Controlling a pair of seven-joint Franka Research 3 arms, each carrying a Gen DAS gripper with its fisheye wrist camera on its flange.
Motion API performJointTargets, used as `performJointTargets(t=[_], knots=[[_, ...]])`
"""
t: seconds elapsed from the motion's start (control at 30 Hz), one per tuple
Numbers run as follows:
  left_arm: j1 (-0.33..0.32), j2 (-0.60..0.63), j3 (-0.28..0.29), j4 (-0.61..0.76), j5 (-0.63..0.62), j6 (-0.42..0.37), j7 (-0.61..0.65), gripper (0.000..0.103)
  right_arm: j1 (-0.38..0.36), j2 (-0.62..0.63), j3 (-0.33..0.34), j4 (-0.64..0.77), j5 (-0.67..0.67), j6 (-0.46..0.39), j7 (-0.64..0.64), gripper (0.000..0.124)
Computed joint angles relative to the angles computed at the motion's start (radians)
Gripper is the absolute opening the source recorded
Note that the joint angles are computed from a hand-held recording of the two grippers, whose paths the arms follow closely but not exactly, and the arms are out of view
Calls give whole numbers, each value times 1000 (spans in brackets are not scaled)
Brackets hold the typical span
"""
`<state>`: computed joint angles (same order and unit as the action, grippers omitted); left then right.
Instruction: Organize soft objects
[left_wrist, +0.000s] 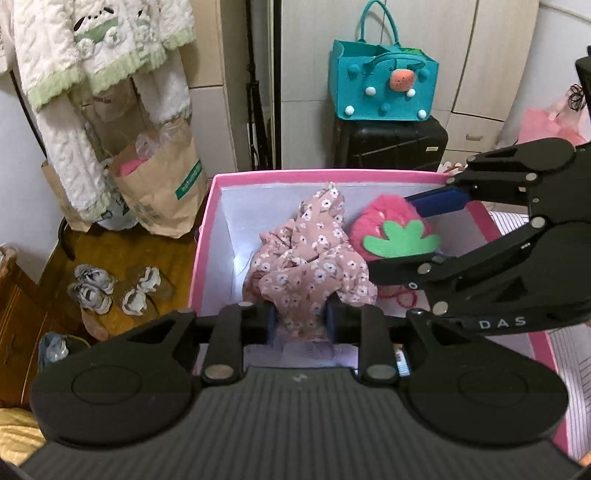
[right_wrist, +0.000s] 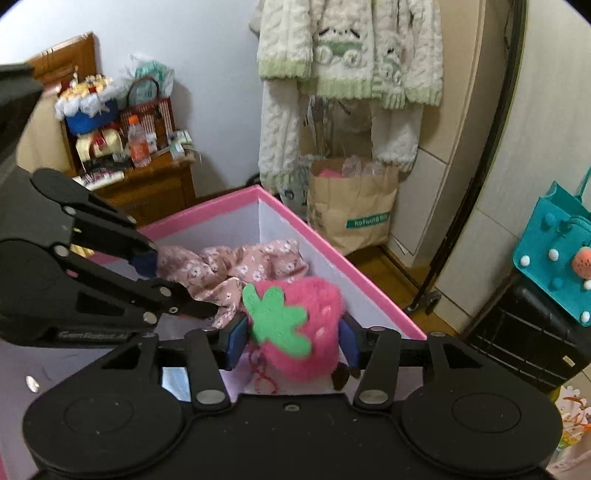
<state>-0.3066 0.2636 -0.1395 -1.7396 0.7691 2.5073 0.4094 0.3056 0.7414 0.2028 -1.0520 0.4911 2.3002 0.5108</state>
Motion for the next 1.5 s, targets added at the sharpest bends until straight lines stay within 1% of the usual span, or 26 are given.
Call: performJointTargets(t=[0.03,0.07,0.13,0.23,0.27,0.33,0.47,0.53,0.57,0.63,0.7,0.77,0.87,0.9,0.97,1.0,1.07,1.2,1.23,1.37,1.43,1.5], knots=[[-5,-1,1,3,6,-14,-6,32,5,-2,-6,-7,-5,11,7,64],[-10,-3,3,2,15,-22,-17,36,4,-5,-5,-14,-4,21,3,65],[-15,-15,4,-8,39,-24,-43,50,-5,-36,0,-68,10,65,-15,70],[-25,-36,2,-24,83,-35,-82,60,-34,-111,22,-191,64,153,-60,72],[-28,-46,-1,-32,100,-40,-96,62,-44,-132,29,-222,86,170,-72,72],[-27,-65,-9,-49,119,-33,-116,72,-63,-182,38,-293,132,206,-94,73],[-26,-103,-28,-87,149,-27,-136,79,-90,-294,40,-440,224,261,-127,74],[-33,-115,-40,-93,170,-50,-145,87,-94,-343,28,-497,258,265,-116,75],[-36,-119,-45,-92,178,-64,-146,89,-97,-365,23,-522,276,262,-114,75],[-47,-124,-57,-90,201,-103,-151,96,-97,-405,10,-567,302,260,-109,76],[-58,-127,-68,-82,204,-153,-158,97,-90,-446,-5,-620,316,281,-113,76],[-68,-131,-82,-70,180,-203,-141,97,-84,-486,-17,-670,330,298,-119,76],[-82,-139,-98,-57,149,-260,-109,100,-81,-539,-39,-722,341,276,-109,78],[-89,-142,-104,-51,139,-285,-104,100,-79,-557,-46,-739,349,272,-107,80],[-98,-152,-113,-50,121,-310,-85,100,-75,-596,-61,-777,358,266,-95,91],[-102,-159,-117,-54,121,-317,-84,100,-72,-611,-68,-791,359,259,-88,97],[-113,-176,-126,-67,138,-323,-102,100,-61,-644,-82,-825,344,267,-59,98],[-124,-213,-147,-97,137,-323,-138,100,-27,-717,-100,-921,234,375,51,98],[-128,-221,-153,-103,135,-329,-145,100,-22,-734,-103,-943,224,396,54,98],[-138,-248,-174,-122,119,-337,-145,100,-3,-828,-128,-1056,369,486,-44,98],[-143,-257,-183,-127,108,-336,-143,100,9,-872,-145,-1101,405,507,-80,98],[-143,-271,-188,-140,92,-308,-132,100,19,-912,-157,-1143,417,535,-76,98]])
